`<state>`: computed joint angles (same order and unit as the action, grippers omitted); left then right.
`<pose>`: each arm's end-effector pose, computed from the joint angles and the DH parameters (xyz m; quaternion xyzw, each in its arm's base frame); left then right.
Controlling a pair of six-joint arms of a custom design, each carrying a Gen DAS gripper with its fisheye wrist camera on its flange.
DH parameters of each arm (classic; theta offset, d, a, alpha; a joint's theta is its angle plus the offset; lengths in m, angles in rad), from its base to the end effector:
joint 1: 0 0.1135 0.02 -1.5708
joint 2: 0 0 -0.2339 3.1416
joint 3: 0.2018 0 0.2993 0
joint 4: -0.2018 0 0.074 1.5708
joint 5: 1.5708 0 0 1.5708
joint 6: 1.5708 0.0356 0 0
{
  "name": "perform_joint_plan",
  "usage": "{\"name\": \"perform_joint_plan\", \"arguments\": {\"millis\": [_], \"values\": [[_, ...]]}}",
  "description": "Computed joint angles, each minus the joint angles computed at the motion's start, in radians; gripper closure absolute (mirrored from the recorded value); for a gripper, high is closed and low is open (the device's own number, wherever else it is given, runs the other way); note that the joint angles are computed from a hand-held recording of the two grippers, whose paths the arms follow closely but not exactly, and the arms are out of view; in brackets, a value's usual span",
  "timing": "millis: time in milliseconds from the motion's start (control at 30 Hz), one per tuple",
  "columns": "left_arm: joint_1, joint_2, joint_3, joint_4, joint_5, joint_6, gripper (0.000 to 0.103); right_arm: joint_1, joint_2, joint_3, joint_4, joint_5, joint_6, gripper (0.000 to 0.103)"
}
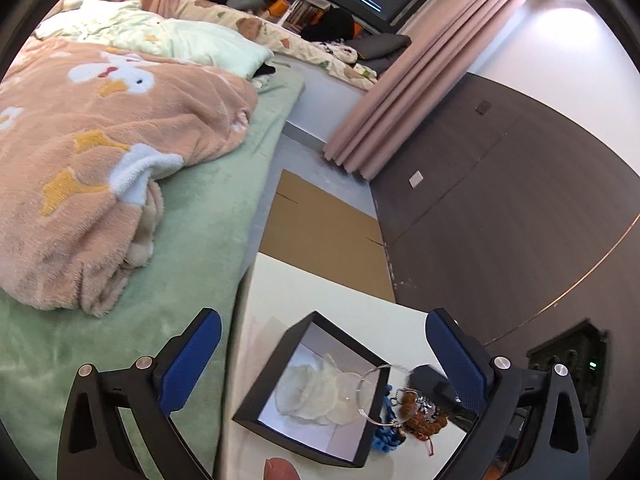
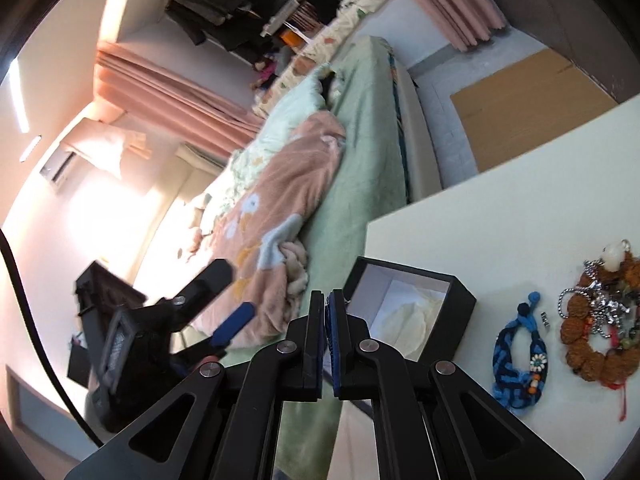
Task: Organize jewelry
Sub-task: 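Carry pouch and bangle into the black box and open both grippers, then move the left gripper to the blue braided bracelet while the right approaches the brown bead bracelet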
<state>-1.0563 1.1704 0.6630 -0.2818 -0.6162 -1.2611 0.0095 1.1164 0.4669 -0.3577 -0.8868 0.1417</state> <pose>0.1591 -0.2396 0.1657 -0.2050 0.8646 -0.2203 0.4023 0.2384 0.0299 0.1125 -0.0617 0.8737 0.4299 0.2194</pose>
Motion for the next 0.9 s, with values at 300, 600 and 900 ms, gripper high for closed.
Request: {"name": "perform_joint_plan", "arguments": {"millis": [300, 600, 900], "values": [[-0.016, 0.013, 0.002, 0.039, -0.02, 0.039, 0.0, -0.102, -0.02, 0.035, -0.15, 0.041, -0.114, 0.032], [-0.055, 0.113, 0.084, 0.052, -0.012, 0.105, 0.0, -0.315, -0.201, 0.011, -0.264, 0.117, -0.287, 0.031], [-0.099, 0.274, 0.225, 0.032, 0.023, 0.152, 0.0, -0.498, -0.07, 0.093, -0.448, 0.13, -0.556, 0.005]]}}
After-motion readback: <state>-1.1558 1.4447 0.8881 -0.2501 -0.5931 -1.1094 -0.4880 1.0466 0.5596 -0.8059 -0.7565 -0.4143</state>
